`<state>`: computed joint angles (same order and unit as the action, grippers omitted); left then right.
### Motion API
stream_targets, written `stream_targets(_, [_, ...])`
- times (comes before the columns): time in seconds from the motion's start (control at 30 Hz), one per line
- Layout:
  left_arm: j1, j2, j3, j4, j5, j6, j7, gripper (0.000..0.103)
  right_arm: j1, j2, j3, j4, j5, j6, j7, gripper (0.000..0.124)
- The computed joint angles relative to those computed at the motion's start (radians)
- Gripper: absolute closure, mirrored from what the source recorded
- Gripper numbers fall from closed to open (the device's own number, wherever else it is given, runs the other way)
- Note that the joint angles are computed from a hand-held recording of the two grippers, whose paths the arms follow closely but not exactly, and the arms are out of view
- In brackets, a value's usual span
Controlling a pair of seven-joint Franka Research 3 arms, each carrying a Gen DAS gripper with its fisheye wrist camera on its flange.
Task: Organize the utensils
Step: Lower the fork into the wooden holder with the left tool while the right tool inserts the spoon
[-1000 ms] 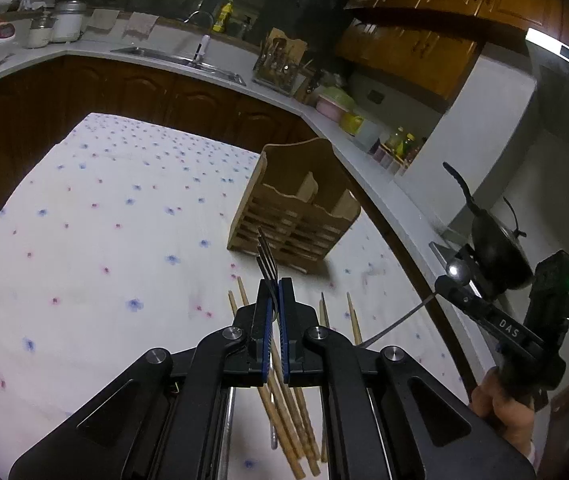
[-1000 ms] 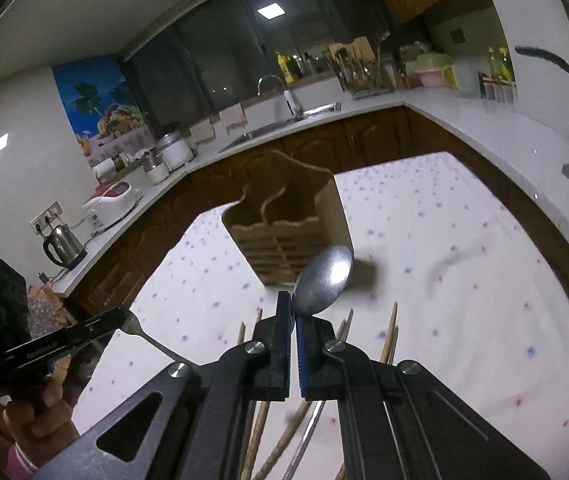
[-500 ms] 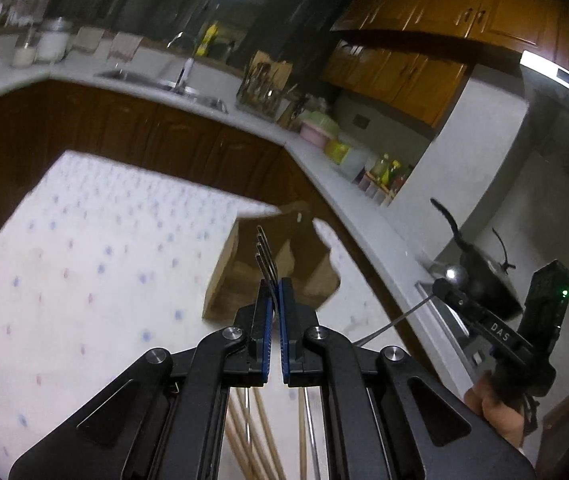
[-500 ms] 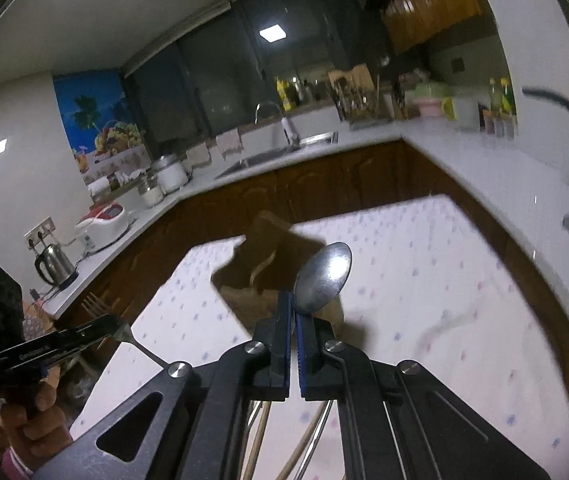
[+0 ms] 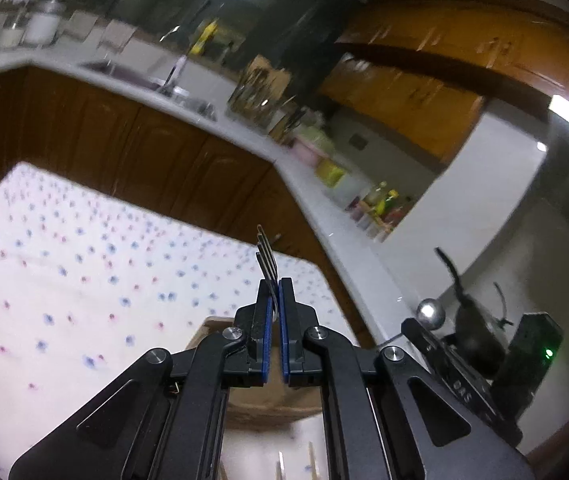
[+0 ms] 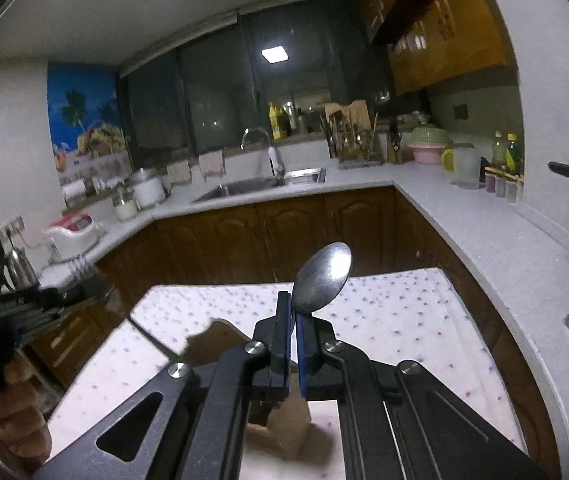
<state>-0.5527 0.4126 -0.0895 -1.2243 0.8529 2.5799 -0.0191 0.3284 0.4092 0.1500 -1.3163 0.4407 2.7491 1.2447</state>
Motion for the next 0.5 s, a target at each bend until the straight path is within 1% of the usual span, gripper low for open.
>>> stream_targets(0.13, [0.018,0.054,-0.007,0.007,-0.049,0.025,0.031,0.101,0.027,0.07,-0.019,0.043,-0.048,-0.028,0.037,0.122])
stream_targets(0.23, [0.02,0.077,-0.009,0.005,-0.097,0.02,0.049,0.1,0.026,0.093,-0.014,0.049,-0.052,-0.053,0.049,0.122])
stream_targets(0.3, [0.004,0.065,0.016,-0.02,-0.076,0.025,0.015,0.1,0.022,0.109,-0.006,0.057,-0.049,-0.073,0.047,0.122])
stream_targets(0.33, [0.004,0.061,0.017,-0.024,-0.076,0.019,0.014,0.1,0.018,0.11,0.001,0.049,-0.042,-0.072,0.036,0.122])
stream_targets(0.37, [0.007,0.058,0.016,-0.031,-0.078,0.025,0.011,0.1,0.022,0.102,0.0,0.033,-0.044,-0.051,0.03,0.121])
stream_targets(0.43, [0.017,0.056,0.009,-0.037,-0.09,0.041,0.02,0.1,0.025,0.098,-0.003,0.029,-0.049,-0.046,0.03,0.121])
stream_targets(0.5, [0.014,0.063,0.006,-0.019,-0.096,0.016,0.041,0.1,0.019,0.102,0.002,0.04,-0.037,-0.059,0.032,0.121])
